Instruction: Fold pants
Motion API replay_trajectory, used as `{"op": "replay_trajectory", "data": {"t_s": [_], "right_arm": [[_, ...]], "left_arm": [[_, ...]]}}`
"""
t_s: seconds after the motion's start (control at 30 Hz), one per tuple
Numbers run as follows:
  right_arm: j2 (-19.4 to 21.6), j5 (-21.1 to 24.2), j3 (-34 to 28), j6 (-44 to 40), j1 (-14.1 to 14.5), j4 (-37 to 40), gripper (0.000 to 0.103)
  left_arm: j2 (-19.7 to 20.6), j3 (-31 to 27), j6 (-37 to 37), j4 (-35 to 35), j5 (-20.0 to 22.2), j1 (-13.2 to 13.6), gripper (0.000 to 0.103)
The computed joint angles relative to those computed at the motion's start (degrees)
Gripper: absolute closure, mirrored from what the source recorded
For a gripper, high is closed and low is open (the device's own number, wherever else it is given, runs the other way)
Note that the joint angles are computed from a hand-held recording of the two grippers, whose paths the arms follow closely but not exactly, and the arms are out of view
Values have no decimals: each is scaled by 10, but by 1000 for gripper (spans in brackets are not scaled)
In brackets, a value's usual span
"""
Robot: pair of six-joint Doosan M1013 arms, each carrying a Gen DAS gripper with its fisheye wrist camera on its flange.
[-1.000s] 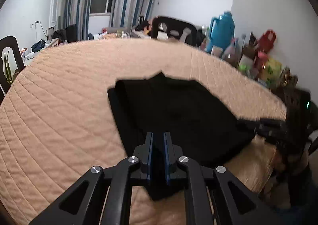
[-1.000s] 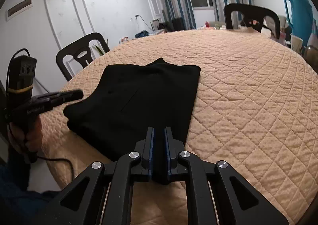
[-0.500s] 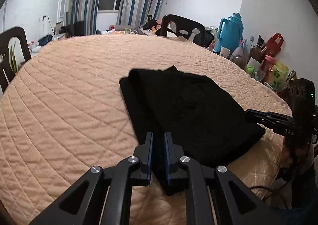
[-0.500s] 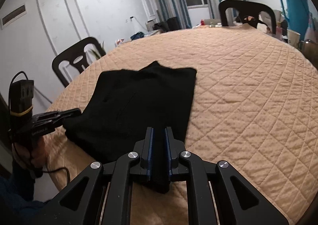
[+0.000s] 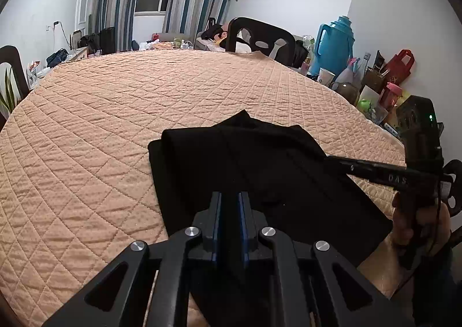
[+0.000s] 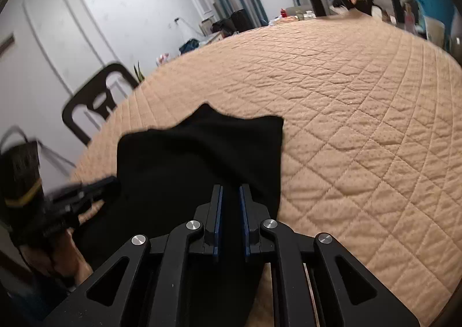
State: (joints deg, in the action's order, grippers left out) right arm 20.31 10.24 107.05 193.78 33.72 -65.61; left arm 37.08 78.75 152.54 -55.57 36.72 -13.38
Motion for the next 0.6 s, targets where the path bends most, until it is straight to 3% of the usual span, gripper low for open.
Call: {"op": "replay_trajectory", "data": {"t_s": [0.1, 0.2, 0.4, 0.53, 0.6], "right_arm": [[-5, 54, 1, 46, 14, -47, 92], [-15, 60, 14, 104, 23, -105, 92], [-32, 69, 40, 174, 49, -192, 88], [-30, 72, 42, 174, 58, -206, 87], [-24, 65, 40, 123, 59, -168, 87]], "left_arm": [[-7, 9, -15, 15, -20, -2, 88], [-18, 24, -19, 17, -36, -2, 79], [-35, 52, -14, 16, -72, -6, 79], [-38, 60, -4, 9, -82, -7, 78], [-34, 60, -9, 15, -86, -8, 74]]}}
